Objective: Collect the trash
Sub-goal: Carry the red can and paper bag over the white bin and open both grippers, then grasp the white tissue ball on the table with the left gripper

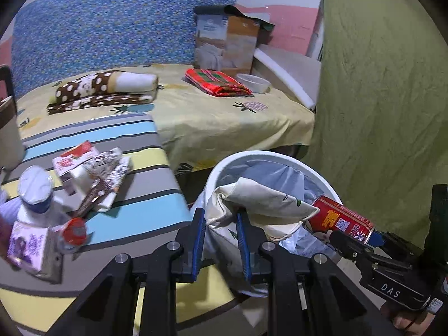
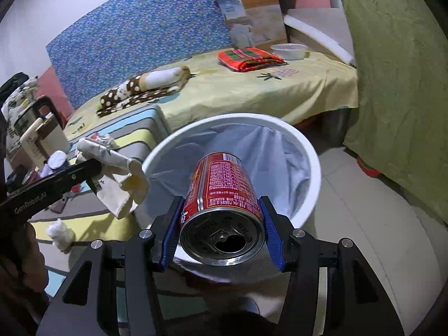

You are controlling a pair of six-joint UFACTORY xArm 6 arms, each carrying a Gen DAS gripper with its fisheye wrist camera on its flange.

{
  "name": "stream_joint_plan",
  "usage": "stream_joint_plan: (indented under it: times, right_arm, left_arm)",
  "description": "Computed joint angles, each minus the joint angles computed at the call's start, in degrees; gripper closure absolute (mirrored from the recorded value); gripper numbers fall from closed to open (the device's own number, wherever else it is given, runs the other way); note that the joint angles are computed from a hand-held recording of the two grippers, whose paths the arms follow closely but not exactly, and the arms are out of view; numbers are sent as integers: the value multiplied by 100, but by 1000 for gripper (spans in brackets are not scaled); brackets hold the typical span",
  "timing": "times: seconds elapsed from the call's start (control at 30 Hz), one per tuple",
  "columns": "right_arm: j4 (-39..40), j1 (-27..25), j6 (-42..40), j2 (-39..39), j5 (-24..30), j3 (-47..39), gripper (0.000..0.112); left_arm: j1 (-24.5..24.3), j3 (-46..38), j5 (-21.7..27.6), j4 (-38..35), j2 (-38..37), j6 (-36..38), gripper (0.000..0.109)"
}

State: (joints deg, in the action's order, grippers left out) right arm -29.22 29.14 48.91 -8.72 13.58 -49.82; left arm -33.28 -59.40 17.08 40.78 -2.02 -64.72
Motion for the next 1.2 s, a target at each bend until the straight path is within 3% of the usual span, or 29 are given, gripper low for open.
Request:
stream_joint_plan:
  times: [0.37, 0.57, 0.9, 1.2]
  right_arm:
    - [570, -77, -581, 81, 100, 5, 57]
    - [401, -115, -447, 25, 188, 23, 57]
    - [223, -29, -284, -179, 67, 123, 57]
    - [629, 373, -734, -300, -278, 231, 57]
  left_arm:
    - [-64, -430, -81, -599, 580, 658, 85]
    - [-38, -355, -190, -656, 539, 694, 83]
    - [21, 232, -166, 37, -143, -118, 83]
    - [-59, 1116, 306, 937, -1263, -980, 83]
